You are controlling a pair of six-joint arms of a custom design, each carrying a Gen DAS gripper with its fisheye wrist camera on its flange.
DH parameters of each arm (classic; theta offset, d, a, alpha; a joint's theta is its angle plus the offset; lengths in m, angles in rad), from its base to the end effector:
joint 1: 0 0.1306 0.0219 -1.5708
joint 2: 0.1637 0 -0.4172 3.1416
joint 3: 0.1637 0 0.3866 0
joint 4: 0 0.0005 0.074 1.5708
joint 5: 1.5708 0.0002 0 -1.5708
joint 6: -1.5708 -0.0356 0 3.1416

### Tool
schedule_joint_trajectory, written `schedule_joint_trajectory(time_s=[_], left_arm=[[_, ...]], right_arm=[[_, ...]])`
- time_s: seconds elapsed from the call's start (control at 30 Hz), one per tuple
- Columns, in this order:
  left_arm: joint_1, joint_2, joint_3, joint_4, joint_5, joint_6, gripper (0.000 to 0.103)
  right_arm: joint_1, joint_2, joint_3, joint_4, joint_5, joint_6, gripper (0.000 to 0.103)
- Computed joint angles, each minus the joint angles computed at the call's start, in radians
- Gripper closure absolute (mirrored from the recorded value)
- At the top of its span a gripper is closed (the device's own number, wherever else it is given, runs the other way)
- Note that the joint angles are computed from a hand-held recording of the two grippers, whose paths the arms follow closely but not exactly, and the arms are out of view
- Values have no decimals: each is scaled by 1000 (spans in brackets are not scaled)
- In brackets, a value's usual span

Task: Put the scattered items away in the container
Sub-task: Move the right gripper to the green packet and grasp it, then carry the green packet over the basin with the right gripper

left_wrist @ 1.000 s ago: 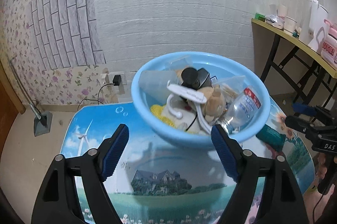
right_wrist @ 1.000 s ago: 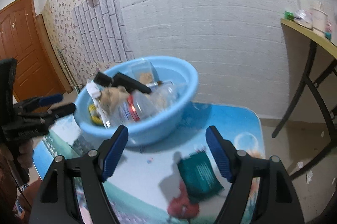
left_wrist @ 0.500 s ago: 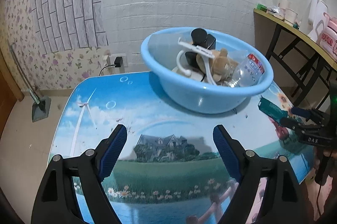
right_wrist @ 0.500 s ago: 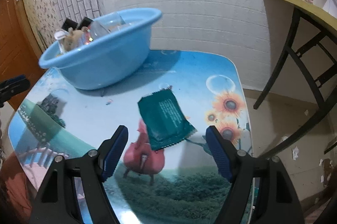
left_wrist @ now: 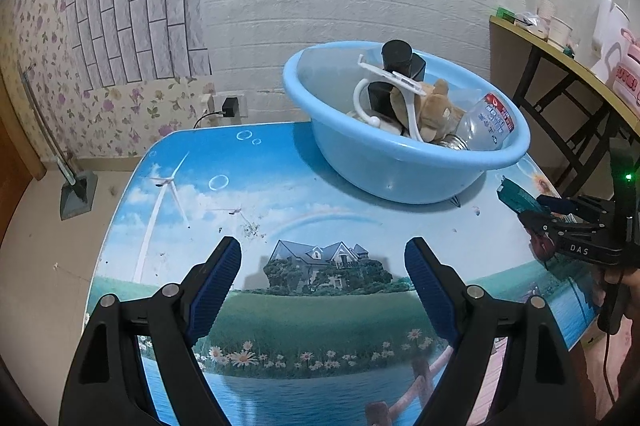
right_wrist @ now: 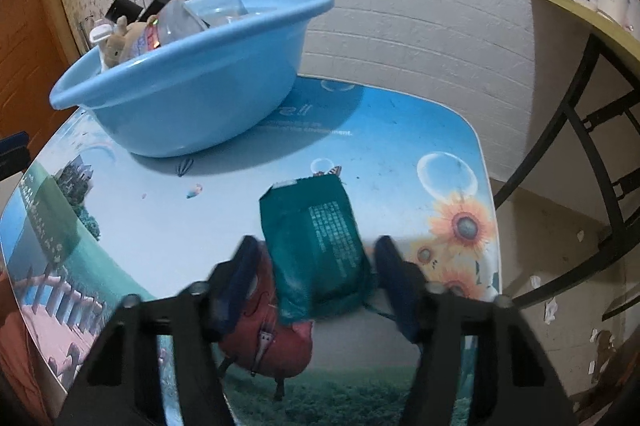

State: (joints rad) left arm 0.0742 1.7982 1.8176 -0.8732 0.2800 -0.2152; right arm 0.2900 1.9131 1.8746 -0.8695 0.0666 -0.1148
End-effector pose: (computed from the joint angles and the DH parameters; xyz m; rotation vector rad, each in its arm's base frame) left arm 0.6374 0.0370 0.4421 0.2939 2.3726 -0.2040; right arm 0.6502 0.1910 0.3942 -0.1885 2.4710 0.0905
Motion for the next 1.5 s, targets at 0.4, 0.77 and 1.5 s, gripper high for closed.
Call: schedule_joint_trajectory(time_s=[0.4, 0.77, 1.5], left_arm=[[5, -19, -7, 18, 12, 5, 19], [-6, -41, 8, 58, -41, -5, 7], [-52, 95, 244, -11, 8, -29, 2]], right_arm=[[16, -68, -75, 61, -40, -46, 58], [50, -133, -47, 159, -35, -46, 58], [74, 88, 325, 59, -60, -49, 58]])
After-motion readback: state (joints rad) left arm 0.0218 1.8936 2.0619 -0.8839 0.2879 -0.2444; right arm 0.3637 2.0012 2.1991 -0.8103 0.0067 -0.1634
